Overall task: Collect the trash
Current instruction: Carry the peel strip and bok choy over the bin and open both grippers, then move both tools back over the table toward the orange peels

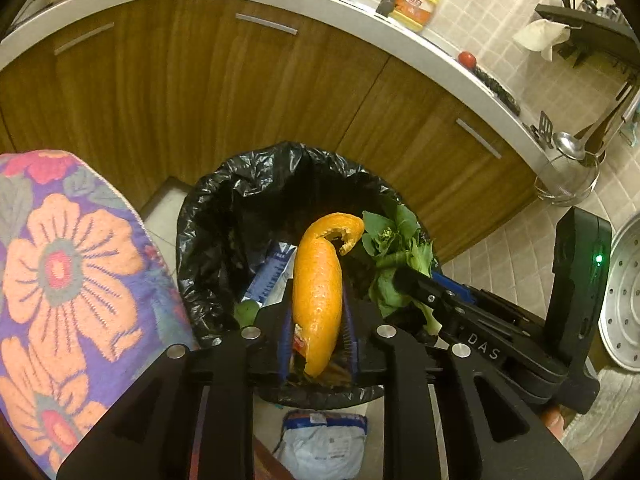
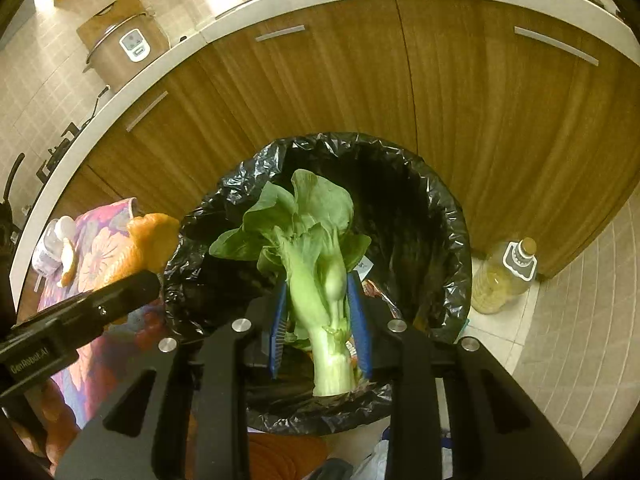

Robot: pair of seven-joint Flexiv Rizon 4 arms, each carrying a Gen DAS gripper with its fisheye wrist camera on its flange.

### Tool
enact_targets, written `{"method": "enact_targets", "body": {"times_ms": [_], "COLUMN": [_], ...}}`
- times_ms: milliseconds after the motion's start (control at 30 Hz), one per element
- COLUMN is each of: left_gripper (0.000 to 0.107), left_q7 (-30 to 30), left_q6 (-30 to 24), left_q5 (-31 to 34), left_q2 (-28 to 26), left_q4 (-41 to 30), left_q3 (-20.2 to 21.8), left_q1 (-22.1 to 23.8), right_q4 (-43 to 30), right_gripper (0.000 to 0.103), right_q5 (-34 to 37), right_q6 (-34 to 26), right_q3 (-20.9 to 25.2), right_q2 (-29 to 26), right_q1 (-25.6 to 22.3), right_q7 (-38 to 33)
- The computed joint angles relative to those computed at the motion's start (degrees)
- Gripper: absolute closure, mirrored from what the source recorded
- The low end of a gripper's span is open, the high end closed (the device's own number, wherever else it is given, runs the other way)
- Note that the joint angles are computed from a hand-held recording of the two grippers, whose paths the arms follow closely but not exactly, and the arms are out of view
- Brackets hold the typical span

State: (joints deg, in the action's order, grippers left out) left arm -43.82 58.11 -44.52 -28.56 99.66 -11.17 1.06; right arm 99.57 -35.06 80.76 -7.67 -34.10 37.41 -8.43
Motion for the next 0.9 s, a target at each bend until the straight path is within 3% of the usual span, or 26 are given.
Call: {"method": "enact_targets", "body": {"times_ms": [167,200,233,300,600,800,900], "left_gripper": [0.071,0.069,0.066,0.062,0.062,0.061,0.056], "left_q7": [0.12,0.38,0.87,1.74,6.86,13.63,17.76], "left_q6": [-0.33,-0.41,-0.57,-0.63,0.34,2.00,3.20], "left_q5": [-0.47,-0.83,-1.45,-2.74,-9.63,-16.85,-20.94], "left_q2": [0.00,0.17,0.41,1.02,4.99,10.03,12.98], "left_q4": [-0.27,-0.15,0.06,0.61,4.64,9.30,11.85], "left_q3": [-0.41,-0.50,-0.69,-0.85,-0.40,1.20,2.57], "left_q1": [0.33,0.46,0.70,0.94,1.13,0.22,-0.64], "right_q4": [-0.62,-0.42,-0.02,0.67,1.47,1.07,-0.35], "right_gripper": [0.072,0.070,0.060,0.055,0.055,0.055,0.055], "right_q5": [1.47,1.36,0.86,-0.79,-3.45,-7.44,-9.27], "right_q6": [0.01,0.45,0.78,0.76,1.83,2.00,1.32], "right_q3": [1.30,0.78,-0.45,-2.97,-3.02,-4.07,-3.38], "right_q2": [-0.32,-0.34,-0.10,0.47,2.10,3.33,3.33], "right_q1": [-0.87,-0.61,0.28,2.14,2.55,4.44,4.92], "right_q7": [-0.96,-0.77,0.00,1.50,2.46,4.49,4.76]}}
